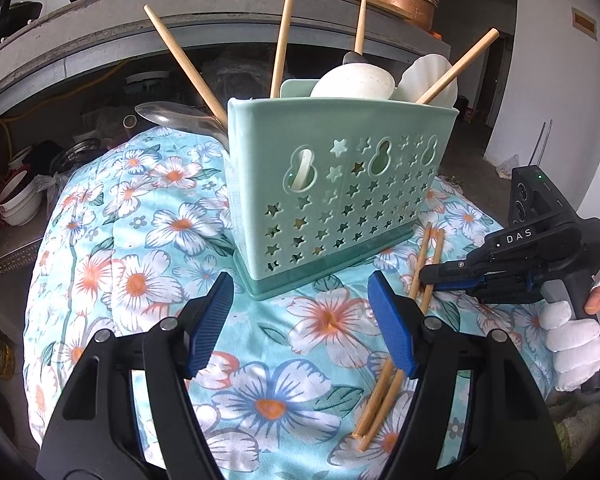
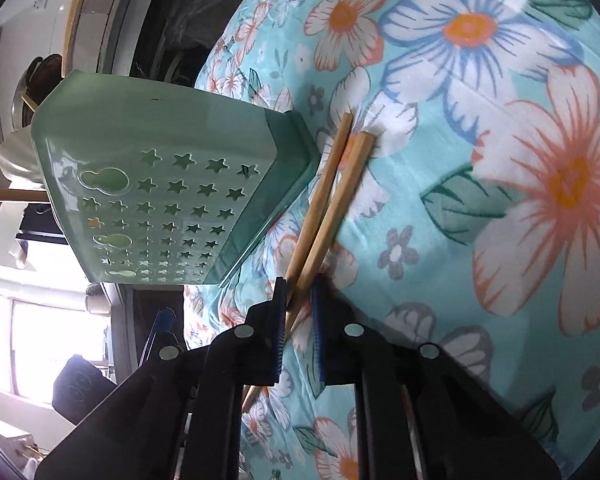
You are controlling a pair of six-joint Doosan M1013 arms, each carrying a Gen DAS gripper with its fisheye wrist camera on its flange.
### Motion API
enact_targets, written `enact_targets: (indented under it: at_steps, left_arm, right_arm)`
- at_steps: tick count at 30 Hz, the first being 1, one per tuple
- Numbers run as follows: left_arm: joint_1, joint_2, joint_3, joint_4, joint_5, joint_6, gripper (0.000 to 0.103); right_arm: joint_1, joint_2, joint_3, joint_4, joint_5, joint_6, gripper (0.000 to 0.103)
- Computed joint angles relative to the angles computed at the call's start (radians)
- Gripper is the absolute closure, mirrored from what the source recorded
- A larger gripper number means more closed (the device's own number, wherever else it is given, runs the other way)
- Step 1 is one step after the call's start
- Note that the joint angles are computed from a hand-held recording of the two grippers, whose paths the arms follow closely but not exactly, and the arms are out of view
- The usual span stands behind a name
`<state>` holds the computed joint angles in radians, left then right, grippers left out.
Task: Organize utensils
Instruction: 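Move both grippers down to the two remaining chopsticks on the quilt, then close the right gripper on one chopstick while the left gripper lowers onto the other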
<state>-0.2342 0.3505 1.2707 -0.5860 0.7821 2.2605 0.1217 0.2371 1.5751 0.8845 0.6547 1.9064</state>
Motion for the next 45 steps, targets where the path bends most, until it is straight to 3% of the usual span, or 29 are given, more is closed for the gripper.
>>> enact_targets:
  at_steps: [8,16,21,24,26,28,33,38,40,45]
  left_arm:
    - [0.001,-0.003,0.003,0.000,0.006,-0.004,0.037]
    - [-0.011,0.002,-0.003,-0.004,0.048,0.024,0.037]
    - [-0.019,0.007,-0.007,-0.007,0.068,0.034,0.037]
    - [-0.023,0.007,-0.009,-0.005,0.073,0.038,0.037]
    - [-0.027,0.007,-0.009,0.003,0.072,0.035,0.037]
    - [-0.028,0.009,-0.012,0.009,0.075,0.025,0.037]
    - [-0.030,0.016,-0.021,0.014,0.087,-0.007,0.037]
    - [-0.027,0.012,-0.018,0.012,0.084,0.000,0.037]
    - [-0.026,0.011,-0.018,0.012,0.084,0.000,0.037]
    - [-0.023,0.008,-0.016,0.012,0.083,0.000,0.037]
  right_arm:
    - [-0.012,-0.005,0.003,0.015,0.073,-0.036,0.092]
    - [-0.010,-0.032,-0.025,-0.184,0.200,0.054,0.092]
    - [-0.014,-0.052,-0.006,-0.197,0.201,0.037,0.089]
    - [-0.006,-0.069,0.003,-0.228,0.168,0.028,0.066]
    - [0.011,-0.082,-0.004,-0.322,0.149,0.065,0.050]
    - [0.035,-0.090,-0.019,-0.461,0.147,0.120,0.042]
    - [0.082,-0.113,-0.028,-0.693,0.106,0.212,0.031]
    - [0.146,-0.123,-0.042,-1.034,0.091,0.391,0.009]
    - [0.165,-0.124,-0.046,-1.149,0.104,0.457,0.007]
    - [0.187,-0.119,-0.057,-1.290,0.134,0.556,0.006]
